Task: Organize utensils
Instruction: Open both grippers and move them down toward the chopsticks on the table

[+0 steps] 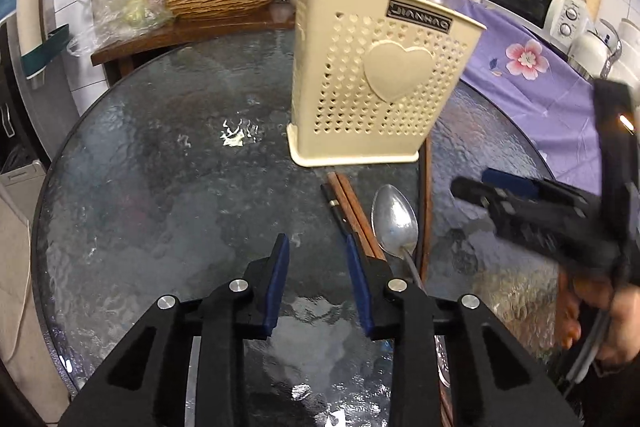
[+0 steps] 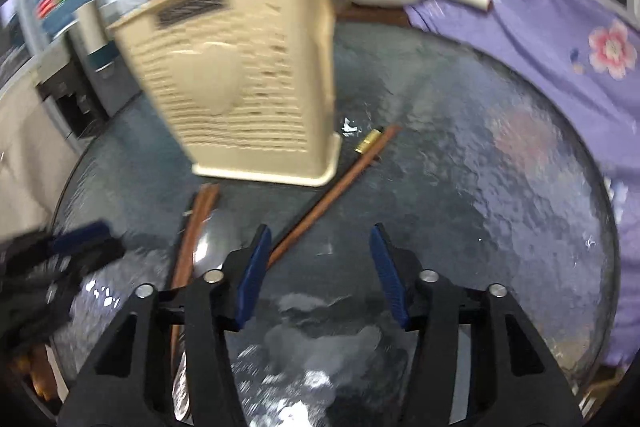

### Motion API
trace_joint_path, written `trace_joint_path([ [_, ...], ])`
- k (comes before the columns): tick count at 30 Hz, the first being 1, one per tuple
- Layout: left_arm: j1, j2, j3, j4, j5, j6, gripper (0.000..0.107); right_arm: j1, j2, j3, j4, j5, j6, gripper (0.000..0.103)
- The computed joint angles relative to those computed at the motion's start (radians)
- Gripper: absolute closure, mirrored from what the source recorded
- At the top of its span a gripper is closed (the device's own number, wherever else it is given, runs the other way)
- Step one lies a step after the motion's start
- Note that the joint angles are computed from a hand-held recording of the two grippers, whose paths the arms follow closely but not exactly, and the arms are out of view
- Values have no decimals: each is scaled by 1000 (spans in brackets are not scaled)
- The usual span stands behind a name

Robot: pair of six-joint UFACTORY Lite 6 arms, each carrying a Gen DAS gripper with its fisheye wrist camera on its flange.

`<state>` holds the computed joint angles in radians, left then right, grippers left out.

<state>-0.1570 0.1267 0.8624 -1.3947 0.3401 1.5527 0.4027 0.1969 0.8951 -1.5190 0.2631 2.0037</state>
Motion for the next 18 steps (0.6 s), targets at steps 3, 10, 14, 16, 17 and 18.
trace_joint_path([
  [3,-17,8,0,-15,-2,-1,78,-65,85,76,63,-35,-65,57],
  [10,-30,7,-6,-33,-8,10,78,-98,210,211,262,-57,-235,61],
  [14,-15,23,6,-31,-3,11,78,-73,248,273,372,-6,-334,61],
  [16,-16,28,12,-28,-4,8,78,-40,250,278,365,29,-335,61],
  [17,-16,29,12,-29,-2,9,78,-29,256,284,391,43,-369,62],
  [18,-15,33,17,-23,1,3,78,-11,262,293,395,67,-382,65],
])
